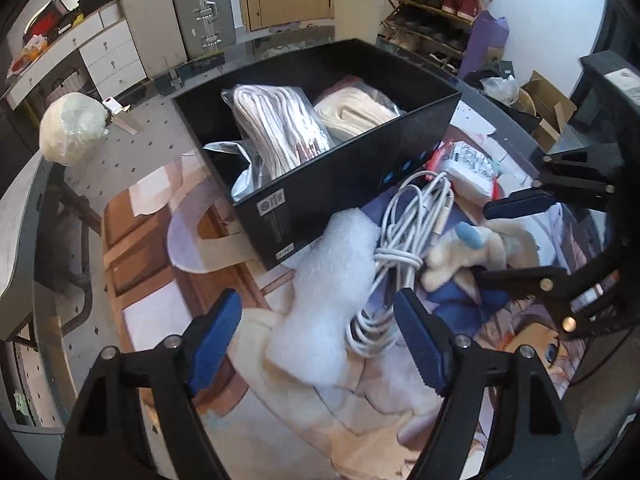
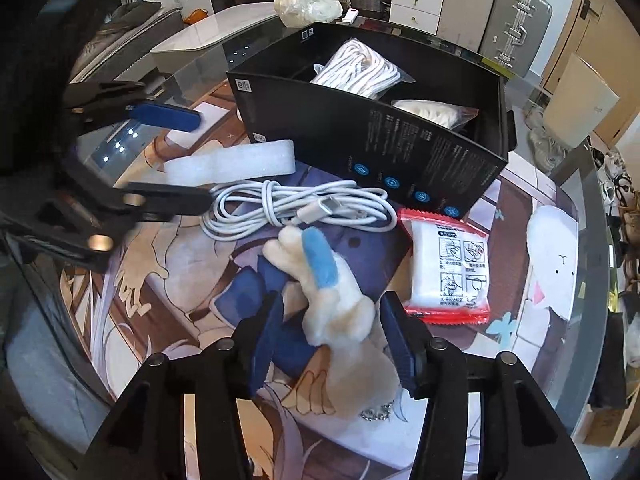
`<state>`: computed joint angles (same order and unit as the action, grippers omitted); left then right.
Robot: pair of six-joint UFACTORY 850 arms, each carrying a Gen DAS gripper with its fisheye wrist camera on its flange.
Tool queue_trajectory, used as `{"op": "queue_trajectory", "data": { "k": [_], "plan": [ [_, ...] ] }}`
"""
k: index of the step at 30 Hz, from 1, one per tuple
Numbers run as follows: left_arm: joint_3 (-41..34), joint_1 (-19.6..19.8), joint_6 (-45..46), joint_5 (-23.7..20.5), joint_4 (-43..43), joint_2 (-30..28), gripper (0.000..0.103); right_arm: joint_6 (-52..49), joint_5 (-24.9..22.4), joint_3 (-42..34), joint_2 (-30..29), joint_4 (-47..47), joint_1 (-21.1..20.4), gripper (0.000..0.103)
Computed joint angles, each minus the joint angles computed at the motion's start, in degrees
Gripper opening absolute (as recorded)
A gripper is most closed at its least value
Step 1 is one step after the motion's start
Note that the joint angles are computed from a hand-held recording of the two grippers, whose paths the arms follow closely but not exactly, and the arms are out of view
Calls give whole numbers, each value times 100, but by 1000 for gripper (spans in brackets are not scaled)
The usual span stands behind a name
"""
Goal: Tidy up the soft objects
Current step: 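Grasp the white plush bunny with the right tool while the left grasps the white foam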
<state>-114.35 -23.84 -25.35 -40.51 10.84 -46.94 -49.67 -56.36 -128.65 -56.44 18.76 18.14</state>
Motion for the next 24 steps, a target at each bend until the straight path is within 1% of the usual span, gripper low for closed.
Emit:
{"op": "queue_trajectory", "data": {
  "k": [1, 2, 4, 8, 12, 13, 14, 16, 17, 18, 20, 21, 22, 23, 24],
  "plan": [
    [-44, 12, 3, 14, -10, -44, 77, 6, 5, -4, 3, -20, -9, 52],
    [-62, 17, 11, 14, -30, -60, 64, 28, 11, -10, -3, -39, -4, 52],
    [-75, 46, 337, -26, -360, -77, 36, 40, -115, -154, -90, -62, -23, 52],
    [200, -29, 200, -92, -286, 122, 35, 14, -123, -122, -120, -66, 8, 52],
    [700, -106, -212, -147, -318, 467, 36, 21, -113, -35, -69, -98, 18, 52],
    [816, -110, -279, -100, -309, 540, 38, 45, -119, 4, -50, -136, 31, 52],
    [924, -127, -424, -53, -208, 603, 47, 61, -161, -37, -78, -157, 38, 51],
    [1026, -175, -757, -69, 109, 659, 63, 98, -224, -30, -85, -265, 75, 43],
    [1031, -183, -770, -55, 150, 659, 63, 72, -128, 115, 7, -286, 92, 32],
    [978, -191, -720, -65, 158, 622, 63, 67, -117, 143, 34, -291, 101, 32],
    [925, -186, -737, -39, 238, 582, 64, 46, -490, -94, -84, -59, 67, 32],
    [907, -172, -745, -4, 219, 558, 64, 14, -550, -116, -92, 28, 57, 32],
    [849, -155, -710, -9, 156, 515, 63, 8, -511, -93, -72, 47, 57, 32],
    [801, -134, -605, -21, 36, 478, 48, 3, -449, -41, -37, 22, 64, 32],
    [791, -119, -449, 23, -113, 469, 37, 10, -378, 22, 1, -14, 71, 32]
  ]
}}
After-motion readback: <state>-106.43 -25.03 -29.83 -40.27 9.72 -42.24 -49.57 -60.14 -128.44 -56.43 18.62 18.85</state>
